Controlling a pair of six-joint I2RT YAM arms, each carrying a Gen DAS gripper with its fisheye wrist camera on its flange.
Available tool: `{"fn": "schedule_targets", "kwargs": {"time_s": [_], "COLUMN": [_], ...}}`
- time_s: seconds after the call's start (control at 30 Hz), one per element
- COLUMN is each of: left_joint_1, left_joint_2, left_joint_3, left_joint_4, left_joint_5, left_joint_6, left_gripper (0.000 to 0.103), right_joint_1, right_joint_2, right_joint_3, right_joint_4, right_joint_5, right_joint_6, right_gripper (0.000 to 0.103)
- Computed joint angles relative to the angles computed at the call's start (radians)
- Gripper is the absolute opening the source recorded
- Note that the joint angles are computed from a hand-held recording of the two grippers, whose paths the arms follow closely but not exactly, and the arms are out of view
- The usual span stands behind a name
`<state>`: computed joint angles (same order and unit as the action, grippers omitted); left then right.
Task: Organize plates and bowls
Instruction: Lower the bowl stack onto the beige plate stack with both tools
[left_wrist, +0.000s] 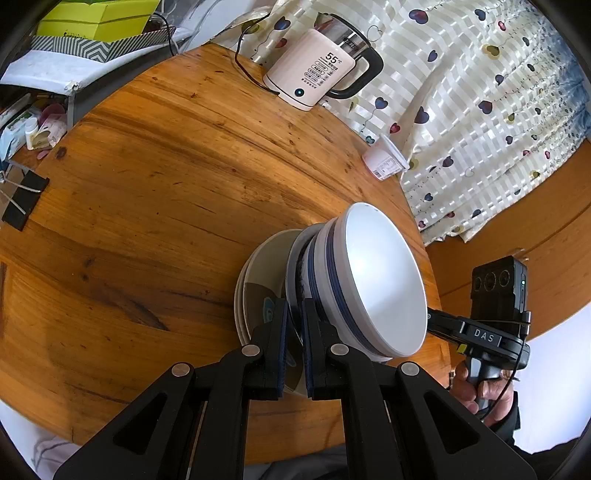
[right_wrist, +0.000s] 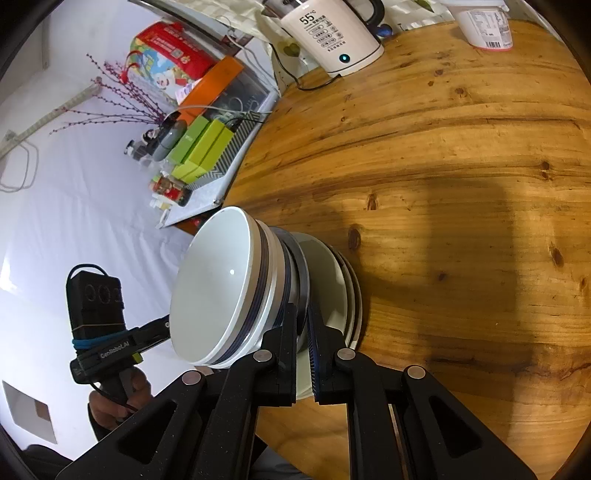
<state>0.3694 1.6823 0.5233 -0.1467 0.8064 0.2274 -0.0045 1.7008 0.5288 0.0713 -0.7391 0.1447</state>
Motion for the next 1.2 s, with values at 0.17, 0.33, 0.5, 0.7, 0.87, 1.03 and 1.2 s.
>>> {"fn": "schedule_targets", "kwargs": {"time_s": [0.17, 0.33, 0.5, 0.7, 0.87, 1.03, 1.2], "left_joint_1": [-0.015, -0.034, -0.039, -0.052, -0.075, -0.095, -0.119], "left_joint_2": [-0.017, -0.046, -0.066, -0.132, -0.203, -0.304, -0.426], "left_joint_3": [-0.009, -0.035, -0.05, -0.096, -0.138, -0.186, -0.232], "left_joint_4": [0.023, 0.064, 0.081, 0.118, 0.133, 0.136, 0.117], "left_joint_5": [-0.028, -0.058, -0.073, -0.122, -0.163, -0.208, -0.264], "left_joint_6": [-0.007, -0.025, -0.042, -0.072, -0.09, -0.109, -0.13], "left_gripper": [0.006, 0.006, 0.006, 0.006, 0.008, 0.01, 0.01], "right_joint_1": [0.002, 0.003, 0.005, -0.017, -0.017, 0.014, 0.069], "right_joint_2": [-0.002, 0.0, -0.017, -0.062, -0.106, -0.2, -0.324], "right_joint_3": [0.002, 0.0, -0.014, -0.048, -0.067, -0.1, -0.145], "right_joint_4": [-0.004, -0.006, -0.002, -0.013, -0.03, -0.048, -0.065], "right_joint_5": [0.003, 0.008, 0.021, 0.032, 0.035, 0.066, 0.141], "right_joint_6": [0.001, -0.012, -0.018, -0.04, -0.058, -0.066, -0.067], "right_gripper": [0.009, 0.009, 0.011, 0.022, 0.029, 0.038, 0.044]}}
